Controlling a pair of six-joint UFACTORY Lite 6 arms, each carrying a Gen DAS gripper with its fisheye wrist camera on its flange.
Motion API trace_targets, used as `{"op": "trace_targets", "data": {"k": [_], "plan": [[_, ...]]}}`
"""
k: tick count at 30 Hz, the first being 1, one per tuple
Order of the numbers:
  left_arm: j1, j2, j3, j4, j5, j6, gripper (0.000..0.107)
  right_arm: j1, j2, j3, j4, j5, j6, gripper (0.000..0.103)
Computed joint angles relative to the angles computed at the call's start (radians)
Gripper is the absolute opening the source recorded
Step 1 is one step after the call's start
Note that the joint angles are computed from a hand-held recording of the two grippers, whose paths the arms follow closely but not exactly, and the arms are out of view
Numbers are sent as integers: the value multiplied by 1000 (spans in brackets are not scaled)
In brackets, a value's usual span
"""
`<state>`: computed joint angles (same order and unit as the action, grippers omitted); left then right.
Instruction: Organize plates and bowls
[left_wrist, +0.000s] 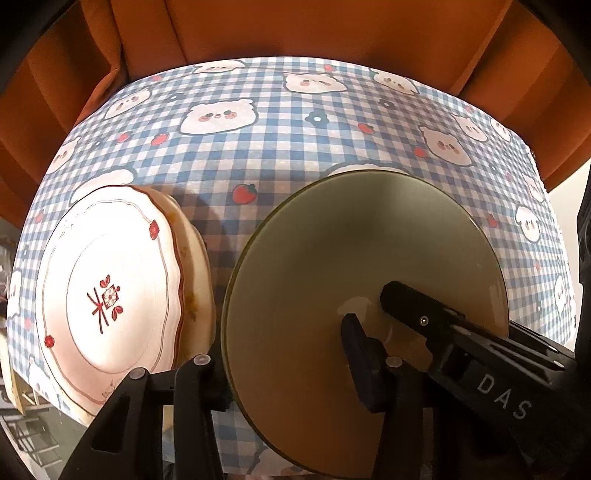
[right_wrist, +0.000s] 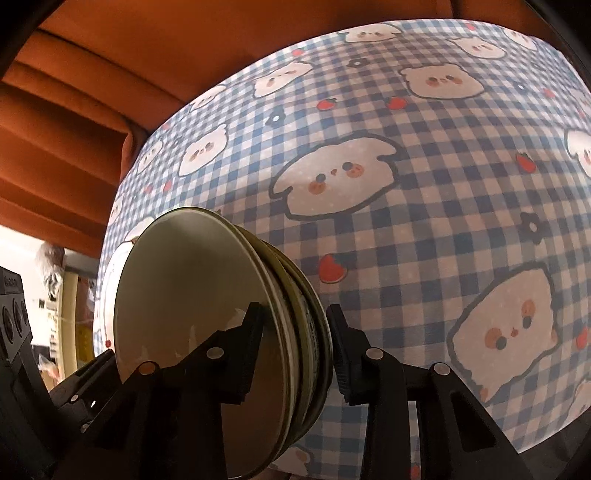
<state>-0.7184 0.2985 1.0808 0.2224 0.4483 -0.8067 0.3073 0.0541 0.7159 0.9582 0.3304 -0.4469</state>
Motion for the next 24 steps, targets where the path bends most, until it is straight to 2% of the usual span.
{"op": "trace_targets", "data": {"k": [6, 13, 18, 24], "plan": [[-29, -13, 1, 16, 17, -55, 47, -15, 11, 10, 11, 18, -42, 38], [-54, -49, 11, -5, 49, -59, 48, -46, -92, -30, -156, 66, 92, 39], [-53, -108, 27, -11, 98, -50, 48, -40, -158, -4, -296, 114, 242, 39], [-12, -181, -6, -39, 94, 14, 48, 33, -212, 40, -482, 123, 477, 39]]}}
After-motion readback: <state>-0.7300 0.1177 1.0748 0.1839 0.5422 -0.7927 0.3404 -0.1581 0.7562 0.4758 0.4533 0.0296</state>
